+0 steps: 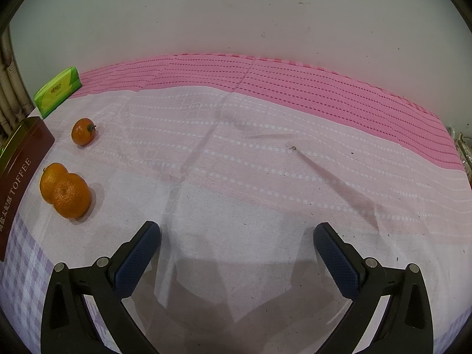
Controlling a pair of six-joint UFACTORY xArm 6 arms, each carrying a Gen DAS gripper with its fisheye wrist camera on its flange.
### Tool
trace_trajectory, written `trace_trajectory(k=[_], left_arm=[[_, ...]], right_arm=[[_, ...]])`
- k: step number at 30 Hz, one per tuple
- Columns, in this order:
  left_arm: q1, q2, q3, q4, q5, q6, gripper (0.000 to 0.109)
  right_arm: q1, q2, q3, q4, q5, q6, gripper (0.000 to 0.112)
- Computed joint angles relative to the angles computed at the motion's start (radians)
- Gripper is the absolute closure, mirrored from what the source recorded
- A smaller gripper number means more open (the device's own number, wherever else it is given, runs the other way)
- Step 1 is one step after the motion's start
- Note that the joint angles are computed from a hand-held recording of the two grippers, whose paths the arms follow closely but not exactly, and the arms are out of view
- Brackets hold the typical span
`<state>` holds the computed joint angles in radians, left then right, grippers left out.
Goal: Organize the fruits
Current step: 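Carry the red tomato into the tin tray and open the left tool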
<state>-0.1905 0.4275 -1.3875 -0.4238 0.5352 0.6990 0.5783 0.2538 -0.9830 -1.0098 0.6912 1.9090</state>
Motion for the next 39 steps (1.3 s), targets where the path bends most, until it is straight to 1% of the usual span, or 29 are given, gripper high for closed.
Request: trace_trajectory(k=[8, 15, 21, 24, 29, 31, 39], left_arm=[[0.022, 0.018, 0.001, 0.060, 0.032, -0.043, 0.081], [0.029, 0.030, 0.012, 0.127, 0.032, -0.101, 0.081], [0.034, 0.043, 0.015, 0.139, 0.038, -0.113, 0.081], [0.031, 0.038, 0.035, 0.136, 0.012, -0.103, 0.081], [0.029, 0.048, 0.035, 0.129, 0.001, -0.100, 0.081], [0.027, 0.050, 0.041, 0.138, -0.018, -0.102, 0.081], [0.011, 0.050, 0.053, 0.145, -0.047, -0.088, 0.080]], right_arm=[[0.000, -0.001, 0.001, 0.000, 0.000, -0.001, 0.009], [-0.001, -0.002, 0.001, 0.001, 0.000, -0.001, 0.009], [-0.001, -0.003, 0.002, 0.001, -0.001, -0.002, 0.009], [-0.001, -0.003, 0.002, 0.001, 0.000, -0.002, 0.009], [-0.002, -0.003, 0.002, 0.001, 0.000, -0.003, 0.009], [-0.002, -0.004, 0.003, 0.001, -0.001, -0.003, 0.009], [-0.006, 0.002, -0.010, 0.026, 0.004, -0.017, 0.009]])
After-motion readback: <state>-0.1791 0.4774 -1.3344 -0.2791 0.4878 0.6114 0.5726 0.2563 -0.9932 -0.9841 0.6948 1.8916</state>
